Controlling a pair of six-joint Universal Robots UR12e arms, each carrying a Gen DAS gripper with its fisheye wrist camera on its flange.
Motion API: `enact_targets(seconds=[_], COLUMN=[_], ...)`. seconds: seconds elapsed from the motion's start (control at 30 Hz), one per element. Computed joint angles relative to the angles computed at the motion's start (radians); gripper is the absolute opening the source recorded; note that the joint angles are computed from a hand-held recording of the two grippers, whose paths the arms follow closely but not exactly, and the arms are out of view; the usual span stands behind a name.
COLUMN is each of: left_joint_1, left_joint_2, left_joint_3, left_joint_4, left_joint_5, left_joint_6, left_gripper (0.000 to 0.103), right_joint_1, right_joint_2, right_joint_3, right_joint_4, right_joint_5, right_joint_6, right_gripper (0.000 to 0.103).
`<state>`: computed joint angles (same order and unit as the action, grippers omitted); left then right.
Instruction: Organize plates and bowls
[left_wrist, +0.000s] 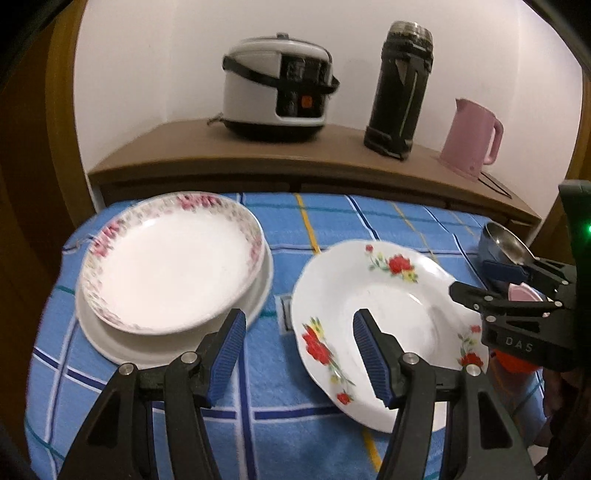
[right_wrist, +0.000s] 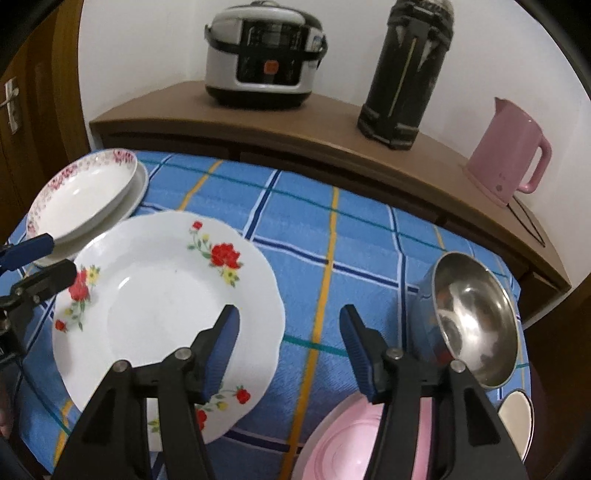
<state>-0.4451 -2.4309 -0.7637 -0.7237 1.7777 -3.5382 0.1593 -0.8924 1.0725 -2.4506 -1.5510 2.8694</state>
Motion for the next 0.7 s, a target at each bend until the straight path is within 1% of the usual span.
enact_targets(seconds=[0.1, 0.2, 0.3, 0.37, 0.47, 0.5, 0.53, 0.57, 0.6, 0.63, 0.7], left_joint_1=[-0.002, -0.001, -0.001, 0.002, 0.002, 0.003, 0.003, 0.002, 0.002, 0.002, 0.002], left_joint_2=[-0.01, -0.007, -0.013, -0.019, -0.028, -0.029, -0.029, -0.031, -0.036, -0.038, -0.039], left_joint_3=[0.016, 0.01, 0.019, 0.031, 0.047, 0.049, 0.05, 0.052, 0.062, 0.068, 0.07], left_joint_4=[-0.026, -0.033, -0.047, -0.063, -0.085, -0.087, -0.087, -0.09, -0.105, -0.117, -0.12], left_joint_5=[-0.014, -0.035, -0.042, -0.052, -0.068, -0.075, -0.079, -0.079, -0.084, -0.079, -0.077], left_joint_6=[0.005, 0.016, 0.023, 0.025, 0.034, 0.039, 0.042, 0.045, 0.049, 0.045, 0.041], left_gripper=[0.063, 0.063, 0.063, 0.063, 0.063, 0.063, 0.061, 0.056, 0.046, 0.043, 0.042], right_joint_1=[0.003, 0.01, 0.012, 0.012, 0.01, 0.01, 0.012, 0.011, 0.008, 0.003, -0.004], right_joint_2=[0.002, 0.011, 0.014, 0.013, 0.015, 0.014, 0.013, 0.012, 0.01, 0.01, 0.007], right_joint_3=[-0.013, -0.033, -0.033, -0.034, -0.04, -0.038, -0.035, -0.03, -0.026, -0.023, -0.013], right_joint_4=[0.043, 0.099, 0.106, 0.114, 0.147, 0.144, 0.135, 0.124, 0.116, 0.111, 0.088], right_joint_5=[0.01, -0.011, -0.022, -0.013, 0.022, 0.024, 0.017, 0.02, 0.033, 0.051, 0.072], right_joint_6=[-0.027, -0.058, -0.068, -0.074, -0.09, -0.088, -0.085, -0.078, -0.064, -0.046, -0.03], right_gripper=[0.056, 0.056, 0.056, 0.056, 0.047, 0.047, 0.047, 0.043, 0.039, 0.037, 0.032])
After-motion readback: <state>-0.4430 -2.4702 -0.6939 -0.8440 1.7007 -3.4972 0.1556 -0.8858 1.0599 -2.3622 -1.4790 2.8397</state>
